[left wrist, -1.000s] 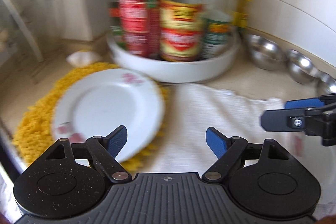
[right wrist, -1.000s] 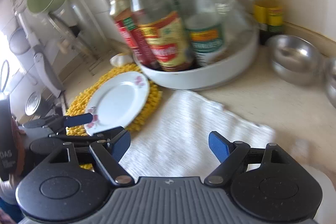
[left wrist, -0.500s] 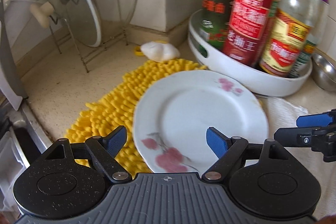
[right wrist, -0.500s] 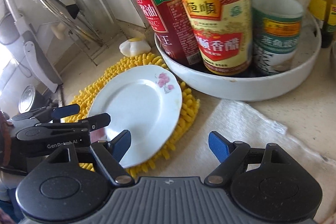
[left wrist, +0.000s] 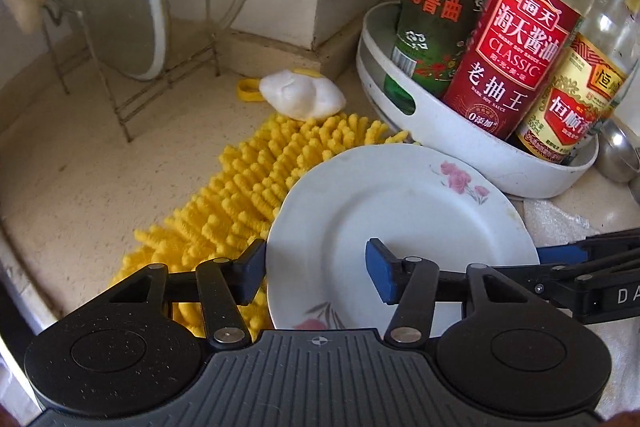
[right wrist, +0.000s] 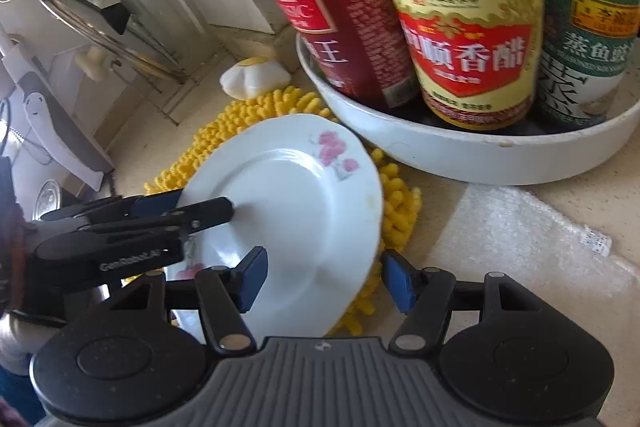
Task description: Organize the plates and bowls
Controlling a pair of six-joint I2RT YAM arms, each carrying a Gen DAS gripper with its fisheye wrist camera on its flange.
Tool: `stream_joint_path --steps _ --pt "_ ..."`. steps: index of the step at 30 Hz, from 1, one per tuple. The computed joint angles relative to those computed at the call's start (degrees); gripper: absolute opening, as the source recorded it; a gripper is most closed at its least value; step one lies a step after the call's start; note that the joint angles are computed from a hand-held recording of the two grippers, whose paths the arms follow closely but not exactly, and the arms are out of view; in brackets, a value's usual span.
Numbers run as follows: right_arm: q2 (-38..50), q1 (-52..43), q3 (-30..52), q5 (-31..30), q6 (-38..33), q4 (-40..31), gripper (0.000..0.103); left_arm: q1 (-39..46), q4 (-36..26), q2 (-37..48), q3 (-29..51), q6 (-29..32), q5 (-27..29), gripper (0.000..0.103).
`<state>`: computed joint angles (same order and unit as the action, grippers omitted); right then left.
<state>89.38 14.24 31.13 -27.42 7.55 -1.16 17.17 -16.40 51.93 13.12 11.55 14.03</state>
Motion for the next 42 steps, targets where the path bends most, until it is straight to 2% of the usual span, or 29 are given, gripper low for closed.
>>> stream_joint_path --steps 3,8,12,15,17,19,21,23,26,28,31,32,35,42 --pt "-0.6 -0.09 -0.16 -0.3 0.63 -0.21 0.067 0.5 0.46 1.01 0.12 1.76 1.22 0.064" --pt "-0.13 2.2 -0.14 2.7 0.94 0.64 0.066 -0.65 0.86 0.58 -0.41 2.95 0.87 0.066" --pt "-1.65 0.81 1.76 2.7 -0.15 -6.14 0.065 -1.07 -1.94 -2.15 -0.52 2.5 0.89 0.066" --pt "-3.61 -0.31 0.14 3.79 -2.04 -6.65 0.065 2.09 -8.84 -6.5 0.26 5.16 5.71 0.066" --pt "-2.76 -2.47 0.29 3.01 -0.93 -6.58 0.065 4.42 -9.46 -4.33 0.77 7.5 8.71 0.066" --pt "-2.76 -3.76 0.25 1.37 0.07 -6.38 0.065 3.73 -6.32 -2.49 0.36 6.37 7.38 0.063" --pt "-3.79 -3.32 -0.91 1.45 -0.4 -4.95 0.065 3.56 -3.99 0.2 0.7 6.98 7.19 0.07" --pt "-4.15 -1.9 -1.95 3.2 -0.4 -3.28 0.065 1.79 -1.44 2.4 0.36 6.25 4.93 0.074" --pt "-4.94 -1.21 -2.99 4.74 1.17 -3.06 0.065 0.86 0.29 1.28 -0.96 5.86 4.04 0.076" --pt "-6.01 -1.64 -3.7 5.05 0.91 -2.77 0.063 1.61 0.93 1.43 -1.19 5.36 4.34 0.074" --pt "-4.69 -1.66 -3.82 3.99 1.18 -1.49 0.059 3.02 1.76 1.89 -1.33 4.76 5.79 0.058" --pt "-4.36 -0.9 -3.66 3.75 0.98 -1.11 0.057 2.84 1.43 1.6 -1.35 4.66 6.14 0.053" --pt "-5.74 2.68 -3.76 8.21 0.29 -1.56 0.057 -2.0 0.28 -3.21 -2.7 2.0 1.84 0.057" --pt "-10.04 -2.31 -6.09 4.62 -1.59 -2.85 0.057 -10.58 -9.76 -14.74 -2.37 -5.28 -4.97 0.056"
